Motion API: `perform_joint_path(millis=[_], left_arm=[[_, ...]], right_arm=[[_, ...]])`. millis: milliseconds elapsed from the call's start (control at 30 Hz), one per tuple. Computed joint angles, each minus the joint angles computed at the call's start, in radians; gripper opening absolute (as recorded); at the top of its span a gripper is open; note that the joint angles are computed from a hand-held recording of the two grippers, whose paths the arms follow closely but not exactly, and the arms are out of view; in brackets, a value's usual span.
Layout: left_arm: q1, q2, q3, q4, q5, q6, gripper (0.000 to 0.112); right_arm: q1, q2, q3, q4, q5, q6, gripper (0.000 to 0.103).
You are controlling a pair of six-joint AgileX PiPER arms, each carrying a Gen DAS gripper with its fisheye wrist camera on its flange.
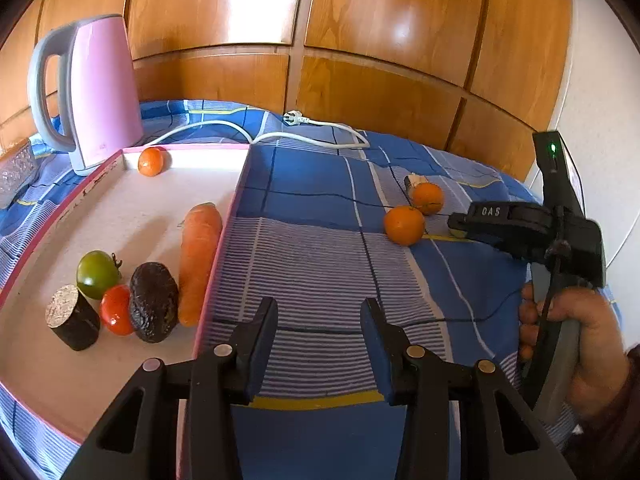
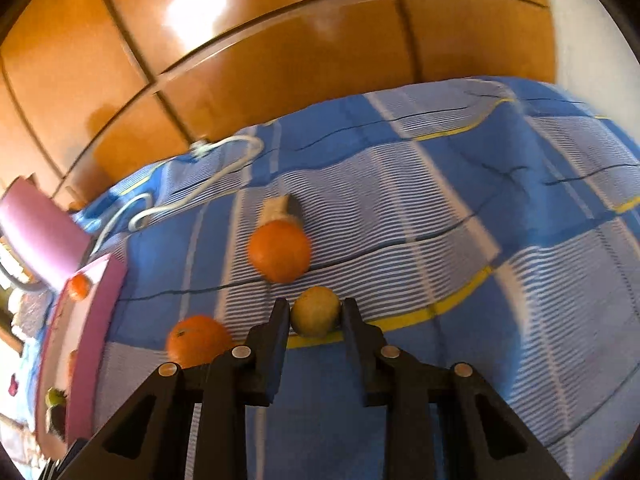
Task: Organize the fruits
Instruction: 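Grasp the stemmed mandarin with the left tool while the right tool grasps the pale yellow fruit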
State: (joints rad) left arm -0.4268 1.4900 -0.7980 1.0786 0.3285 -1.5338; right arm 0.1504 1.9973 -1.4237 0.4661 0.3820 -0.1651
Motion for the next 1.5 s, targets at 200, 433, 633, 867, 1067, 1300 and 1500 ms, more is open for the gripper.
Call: perform_joint_path(millis=[200,433,633,867,1067,1300,1500], left_arm=[[0.037,0.080,-0.095,-0.216,-0.048,0.220,0.044],[0.049,0.202,-0.256,-0.481,-0.059,0.520,0.044],[0.062,0.316,-0.417,-0.751,-0.033,0.827,0.052],[0.080,0.438,-0.590,-0.944,0.038,1.035,0.052],[0.077,0.536,-0.735,-0.978,0.131,1.073,0.050],[0.102,0.486,-0.639,-1.028,0.062,1.079,0.038],[0.076,0.371,-0.462,-0.791,0.005,0.802,0.038]], right_arm=[[0.001,0.001,-0.007,-0.122,-0.004,0.113,0.027],[-0.010,0.015,-0.024,-0.061,0.010,0.058,0.027],[-0.024,0.013,-0.018,0.016,0.015,-0.006,0.027],[-0.039,0.014,-0.015,0.088,0.023,-0.065,0.026],[-0.038,0.016,-0.017,0.086,0.022,-0.060,0.026],[-0.045,0.014,-0.006,0.148,0.015,-0.107,0.027],[-0.060,0.014,0.005,0.242,0.016,-0.183,0.026]])
